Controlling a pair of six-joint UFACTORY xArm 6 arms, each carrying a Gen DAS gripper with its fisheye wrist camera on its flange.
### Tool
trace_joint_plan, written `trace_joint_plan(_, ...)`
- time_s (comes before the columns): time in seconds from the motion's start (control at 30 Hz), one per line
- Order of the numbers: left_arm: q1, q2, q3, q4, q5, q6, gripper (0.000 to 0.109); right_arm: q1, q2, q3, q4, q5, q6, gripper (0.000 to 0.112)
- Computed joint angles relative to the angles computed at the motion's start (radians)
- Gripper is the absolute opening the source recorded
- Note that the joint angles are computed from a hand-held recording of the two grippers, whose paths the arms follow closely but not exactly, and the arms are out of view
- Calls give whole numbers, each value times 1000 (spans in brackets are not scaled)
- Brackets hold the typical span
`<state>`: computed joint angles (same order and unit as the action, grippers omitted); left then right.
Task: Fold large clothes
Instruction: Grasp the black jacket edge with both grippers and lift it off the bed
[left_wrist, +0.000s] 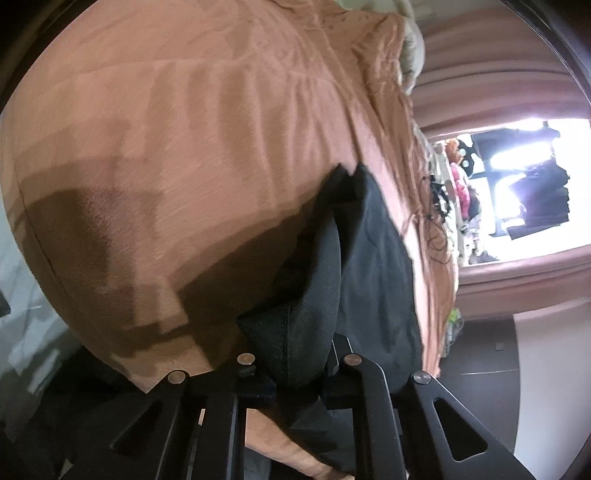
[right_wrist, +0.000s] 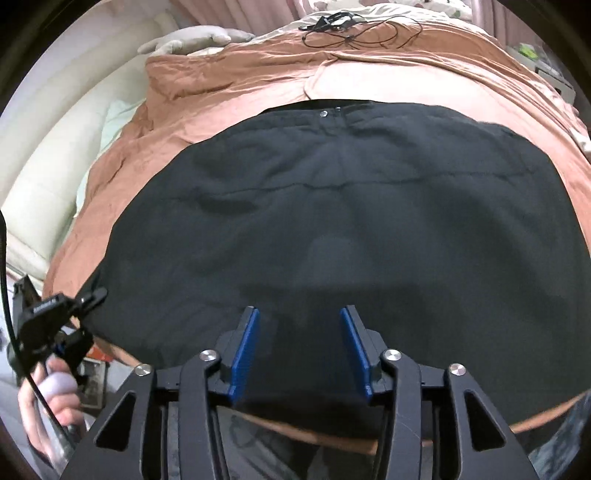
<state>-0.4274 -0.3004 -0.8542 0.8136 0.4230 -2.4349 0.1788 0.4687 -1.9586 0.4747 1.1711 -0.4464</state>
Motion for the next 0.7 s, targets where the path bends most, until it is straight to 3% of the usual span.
trace_joint_plan(0.07,-4,-2,-14,24,5,-7,14,-2,-44,75,12,-11,-8,23)
trace_joint_plan(0.23,-6,4,-45,44,9,17,13,8,-128,243,-13,-112,-12,23)
trace_joint_plan(0.37,-8,19,-83,68,4,22,12,24,-122,291,-39,-173,-11,24)
trace_joint_plan(0.43,-13,35,-118,71,7,46,12,28,-131,342,-18,-249,-31,21)
trace_joint_plan(0.53,-27,67,-191,78,27,92,11,16,-122,329,16,-233,-16,20)
trace_joint_plan(0.7,-47,148,-347,49,32,226,11,-37,-63,242,132,-110,-38,17)
